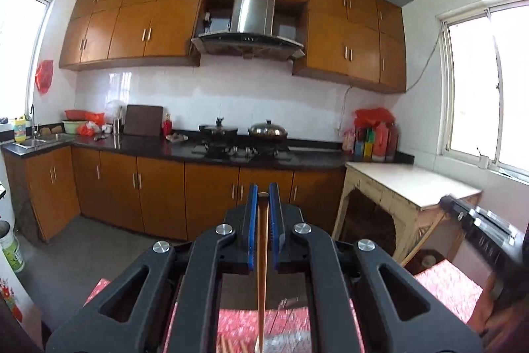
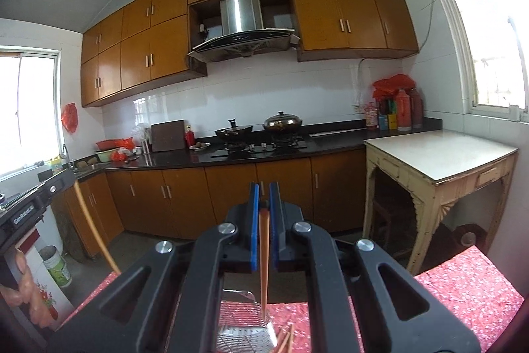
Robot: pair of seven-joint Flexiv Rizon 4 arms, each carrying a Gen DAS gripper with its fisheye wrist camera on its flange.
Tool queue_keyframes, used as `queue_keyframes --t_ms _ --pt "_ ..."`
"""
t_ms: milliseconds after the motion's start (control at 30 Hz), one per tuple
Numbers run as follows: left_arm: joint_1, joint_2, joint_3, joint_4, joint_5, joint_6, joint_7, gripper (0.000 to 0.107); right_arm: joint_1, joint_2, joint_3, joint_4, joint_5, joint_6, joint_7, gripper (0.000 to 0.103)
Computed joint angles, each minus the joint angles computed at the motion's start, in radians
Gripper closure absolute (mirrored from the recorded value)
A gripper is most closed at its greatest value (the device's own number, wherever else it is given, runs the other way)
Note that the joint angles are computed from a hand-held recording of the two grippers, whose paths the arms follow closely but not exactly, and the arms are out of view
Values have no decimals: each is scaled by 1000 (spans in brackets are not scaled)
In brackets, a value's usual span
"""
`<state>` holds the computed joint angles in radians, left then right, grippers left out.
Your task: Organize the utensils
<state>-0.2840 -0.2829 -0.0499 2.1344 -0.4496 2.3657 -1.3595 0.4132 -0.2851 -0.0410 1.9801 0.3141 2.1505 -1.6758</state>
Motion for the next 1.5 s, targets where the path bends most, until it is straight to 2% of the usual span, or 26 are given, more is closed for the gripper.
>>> queue_keyframes --t_ms 67,200,300,400,500,600,633,700,733,767,833,867,1033,1100,1167,1300,1500 --pt "-13 -41 -1 -36 -29 24 14 100 -15 -34 13 -24 -29 -2 27 96" --pt "23 -105 -20 -82 14 9 -61 100 -40 -98 21 -54 -84 -17 85 96" --pt "39 -150 -20 -109 32 -25 -90 100 -61 -149 18 -79 -139 -48 135 96" --pt "26 -189 -6 -131 0 -76 -71 100 -95 -184 31 -88 -198 -61 190 96" --pt "30 -195 -1 -135 -7 -122 -82 100 -139 -215 54 -100 -269 -79 253 96" --pt "4 -199 28 -138 -45 -154 -58 100 -135 -229 37 -102 -296 -96 285 95" --pt "-3 -194 35 -135 -61 -166 -50 99 -120 -230 20 -99 -292 -103 287 94" --pt "-12 -179 47 -122 -87 -171 -48 98 -84 -228 -22 -92 -266 -102 284 83" --pt "-14 -173 51 -118 -94 -174 -45 95 -59 -227 -53 -89 -240 -97 278 66" --pt "-16 -162 56 -105 -102 -171 -42 92 -38 -224 -76 -80 -215 -83 269 60" --pt "-25 -149 68 -85 -122 -153 -31 73 -21 -211 -102 -62 -183 -77 252 60" --pt "-35 -140 78 -67 -139 -136 -18 70 -36 -206 -94 -54 -183 -73 253 60" --pt "-14 -86 80 39 -151 -88 8 62 -33 -171 -130 17 -101 -58 228 60" --pt "2 -72 75 78 -143 -78 4 59 -63 -168 -111 54 -98 -45 230 60" --pt "20 -59 76 144 -128 -56 -9 57 -28 -177 -155 100 -38 -38 192 60" --pt "61 -70 70 242 -61 -42 -51 55 -56 -236 -122 184 -32 -31 181 60" --pt "95 -161 55 348 61 -10 -134 55 -194 -329 44 275 -198 -28 270 68"
